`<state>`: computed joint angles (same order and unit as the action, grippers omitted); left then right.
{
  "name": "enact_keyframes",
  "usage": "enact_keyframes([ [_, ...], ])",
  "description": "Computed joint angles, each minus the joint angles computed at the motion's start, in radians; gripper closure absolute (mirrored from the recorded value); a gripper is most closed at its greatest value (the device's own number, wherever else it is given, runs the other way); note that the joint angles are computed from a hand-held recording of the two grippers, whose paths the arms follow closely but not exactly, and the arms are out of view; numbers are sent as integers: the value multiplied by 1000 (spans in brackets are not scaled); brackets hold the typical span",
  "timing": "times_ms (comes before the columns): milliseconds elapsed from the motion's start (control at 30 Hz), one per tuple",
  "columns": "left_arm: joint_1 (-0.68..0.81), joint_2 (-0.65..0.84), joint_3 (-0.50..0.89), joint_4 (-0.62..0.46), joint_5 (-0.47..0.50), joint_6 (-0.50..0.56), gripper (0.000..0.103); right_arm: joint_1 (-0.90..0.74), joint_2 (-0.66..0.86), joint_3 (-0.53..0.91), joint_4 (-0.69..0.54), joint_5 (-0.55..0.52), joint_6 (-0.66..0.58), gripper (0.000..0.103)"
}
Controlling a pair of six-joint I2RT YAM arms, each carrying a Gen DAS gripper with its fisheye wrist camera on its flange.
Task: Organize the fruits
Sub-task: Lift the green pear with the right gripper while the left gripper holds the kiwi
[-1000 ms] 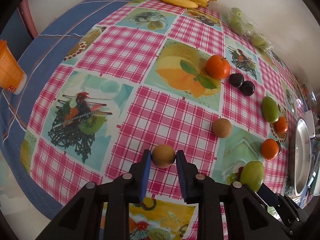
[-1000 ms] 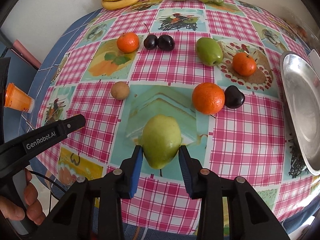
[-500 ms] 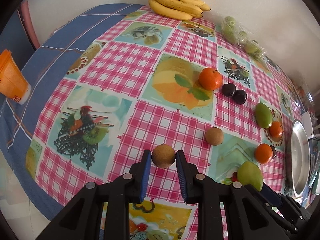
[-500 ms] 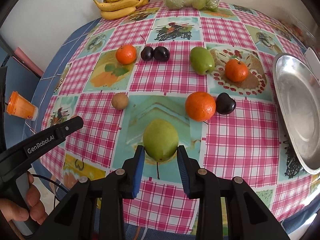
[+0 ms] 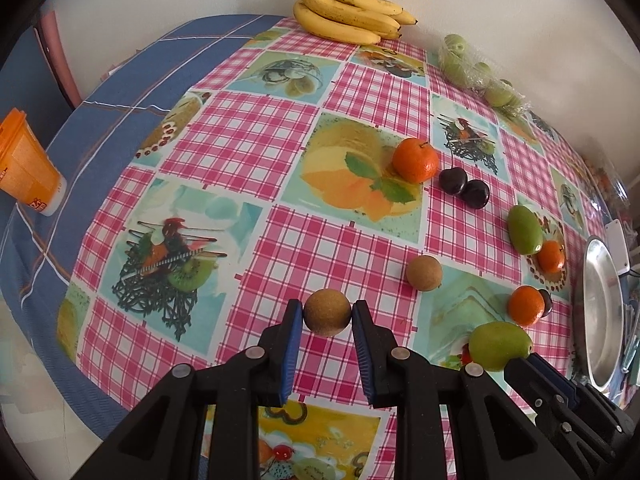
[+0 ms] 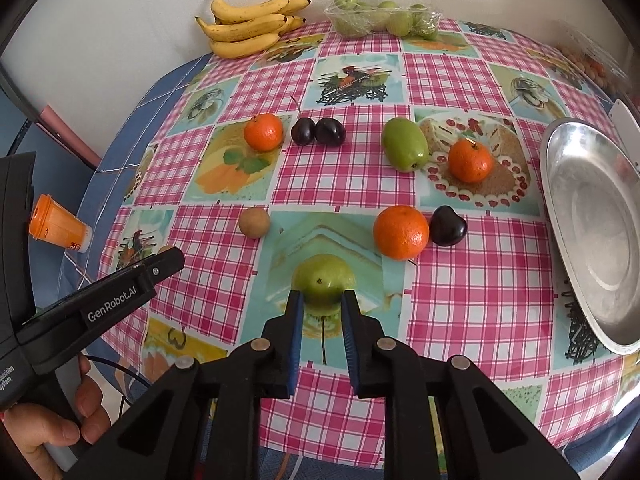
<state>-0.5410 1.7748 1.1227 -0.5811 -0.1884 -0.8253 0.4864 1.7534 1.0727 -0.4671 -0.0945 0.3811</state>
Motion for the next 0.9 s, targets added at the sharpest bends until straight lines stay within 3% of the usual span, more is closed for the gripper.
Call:
enact_keyframes([
  [333,2,18,11,8,29,17,76,7,60,53,21,-13,-8,77],
  [567,4,41,24,13,54,24,76,26,143,133,-4,-16,-21,62],
  [900,40,70,11,38,69,12,76,46,218,227,-36,51,-57,62],
])
